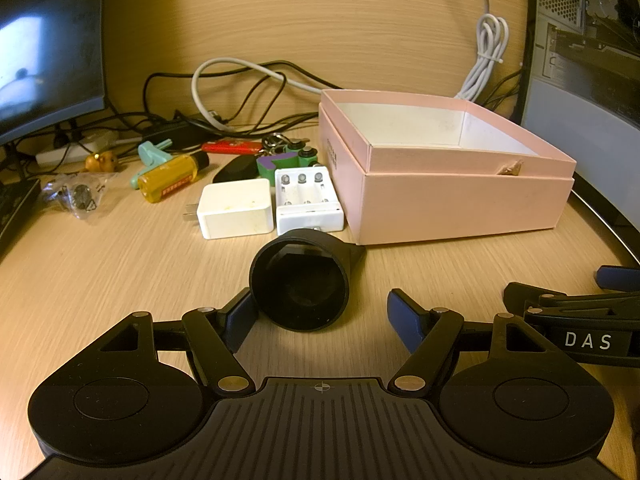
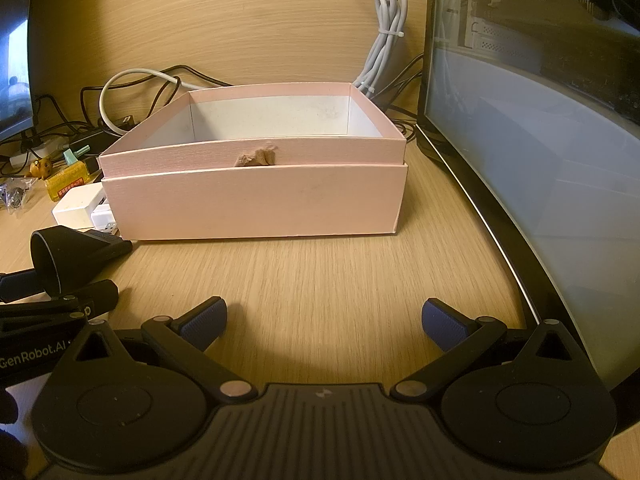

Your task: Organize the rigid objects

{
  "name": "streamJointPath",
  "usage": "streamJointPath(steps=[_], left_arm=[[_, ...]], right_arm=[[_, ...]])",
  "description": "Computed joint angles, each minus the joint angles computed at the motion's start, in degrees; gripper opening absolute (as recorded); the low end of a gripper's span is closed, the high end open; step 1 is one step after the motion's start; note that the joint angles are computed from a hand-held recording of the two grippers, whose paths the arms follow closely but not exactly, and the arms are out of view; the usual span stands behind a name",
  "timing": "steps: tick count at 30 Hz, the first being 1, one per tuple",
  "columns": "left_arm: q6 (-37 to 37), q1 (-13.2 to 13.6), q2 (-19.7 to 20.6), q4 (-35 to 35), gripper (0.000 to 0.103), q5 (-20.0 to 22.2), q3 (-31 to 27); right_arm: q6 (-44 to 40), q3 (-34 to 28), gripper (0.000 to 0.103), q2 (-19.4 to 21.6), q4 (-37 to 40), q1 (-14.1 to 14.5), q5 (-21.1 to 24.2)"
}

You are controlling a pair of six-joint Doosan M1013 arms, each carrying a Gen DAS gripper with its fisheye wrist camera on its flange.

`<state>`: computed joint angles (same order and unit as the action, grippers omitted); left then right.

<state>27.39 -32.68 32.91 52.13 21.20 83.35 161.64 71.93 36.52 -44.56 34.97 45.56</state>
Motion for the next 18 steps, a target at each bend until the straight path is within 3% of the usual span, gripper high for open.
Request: streamJointPath(steps=[10, 15, 18], left_arm=[[-0.45, -0.03, -0.59, 1.76, 0.073, -0.68, 0.82], [-10.07, 2.26, -3.38, 11.36, 0.075, -6.26, 3.81], [-11.95, 4.89, -4.46, 12.89, 0.075, -6.21, 4.07]], right_arm=[[0.23, 0.11, 0.103, -0.05, 0.03, 0.06, -0.32], [-6.77, -2.85, 0.103, 0.60, 7.52, -0.72, 2.26], [-5.08, -5.05, 0.103, 1.80, 7.62, -0.41, 5.80]])
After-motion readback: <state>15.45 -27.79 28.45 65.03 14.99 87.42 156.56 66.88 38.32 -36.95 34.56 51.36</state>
